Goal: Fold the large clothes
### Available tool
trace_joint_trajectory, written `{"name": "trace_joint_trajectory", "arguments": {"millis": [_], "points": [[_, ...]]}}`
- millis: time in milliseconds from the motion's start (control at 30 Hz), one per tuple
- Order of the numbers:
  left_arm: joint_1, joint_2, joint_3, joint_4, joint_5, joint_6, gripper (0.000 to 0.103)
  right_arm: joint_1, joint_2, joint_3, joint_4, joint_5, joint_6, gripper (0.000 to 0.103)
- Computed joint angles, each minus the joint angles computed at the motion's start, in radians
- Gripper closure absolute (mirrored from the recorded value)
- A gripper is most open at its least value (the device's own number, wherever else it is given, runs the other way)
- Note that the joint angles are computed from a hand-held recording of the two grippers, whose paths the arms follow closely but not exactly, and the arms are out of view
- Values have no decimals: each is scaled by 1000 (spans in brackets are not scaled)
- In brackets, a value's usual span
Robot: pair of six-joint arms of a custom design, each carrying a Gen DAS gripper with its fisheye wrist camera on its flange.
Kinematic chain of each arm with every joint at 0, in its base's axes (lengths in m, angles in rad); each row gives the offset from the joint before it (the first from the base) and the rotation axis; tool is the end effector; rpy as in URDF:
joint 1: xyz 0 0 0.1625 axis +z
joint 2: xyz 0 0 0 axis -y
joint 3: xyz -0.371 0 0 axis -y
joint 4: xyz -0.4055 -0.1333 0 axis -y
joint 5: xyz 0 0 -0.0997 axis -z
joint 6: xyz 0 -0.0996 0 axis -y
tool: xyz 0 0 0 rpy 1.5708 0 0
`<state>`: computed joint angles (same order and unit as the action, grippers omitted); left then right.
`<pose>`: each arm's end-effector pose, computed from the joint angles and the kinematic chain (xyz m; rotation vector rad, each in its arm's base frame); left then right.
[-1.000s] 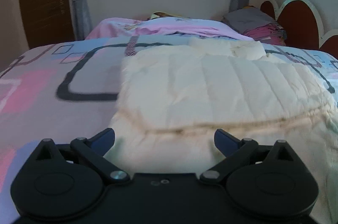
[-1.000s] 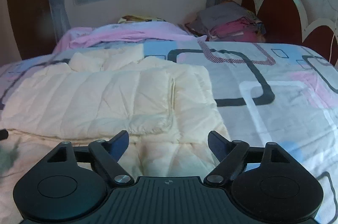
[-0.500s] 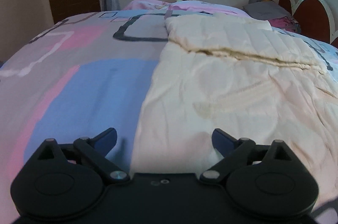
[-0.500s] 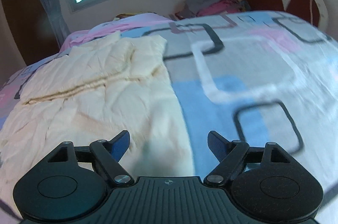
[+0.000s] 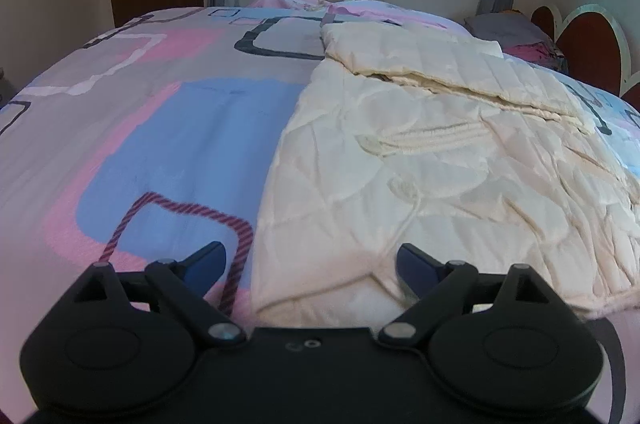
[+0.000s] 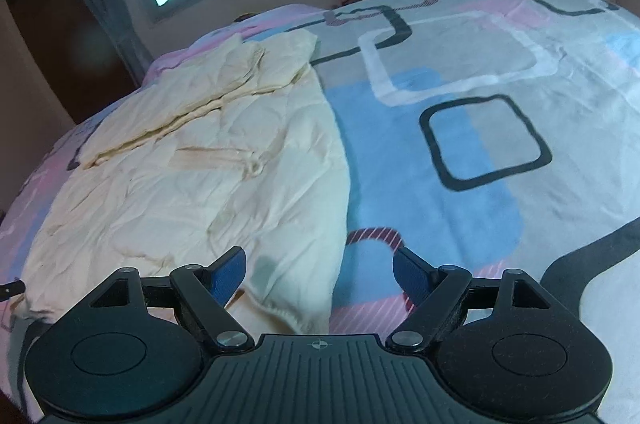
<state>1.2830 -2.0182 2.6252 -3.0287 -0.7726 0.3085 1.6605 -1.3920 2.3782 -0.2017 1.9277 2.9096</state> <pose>0.1137 -0.3367 0.2948 0.2406 2.1918 -0.9719 0.1237 -0.2754 0.0529 0.2205 -2.5520 1.0240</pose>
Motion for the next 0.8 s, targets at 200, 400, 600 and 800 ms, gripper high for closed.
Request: {"name": "trace_joint_trajectory", "arguments": {"millis": [200, 400, 600, 800], "points": [[44, 13, -29, 32, -64, 6, 13, -97, -14, -8, 21, -122, 77, 22], [219, 77, -145, 101, -347, -115, 30, -179, 7, -51, 64, -221, 138, 22], [337, 119, -213, 144, -563, -145, 31, -239, 17, -49, 102, -344, 130, 22], [419, 144, -268, 257, -767, -130, 42, -308, 37, -27, 146, -509, 102, 25]]}}
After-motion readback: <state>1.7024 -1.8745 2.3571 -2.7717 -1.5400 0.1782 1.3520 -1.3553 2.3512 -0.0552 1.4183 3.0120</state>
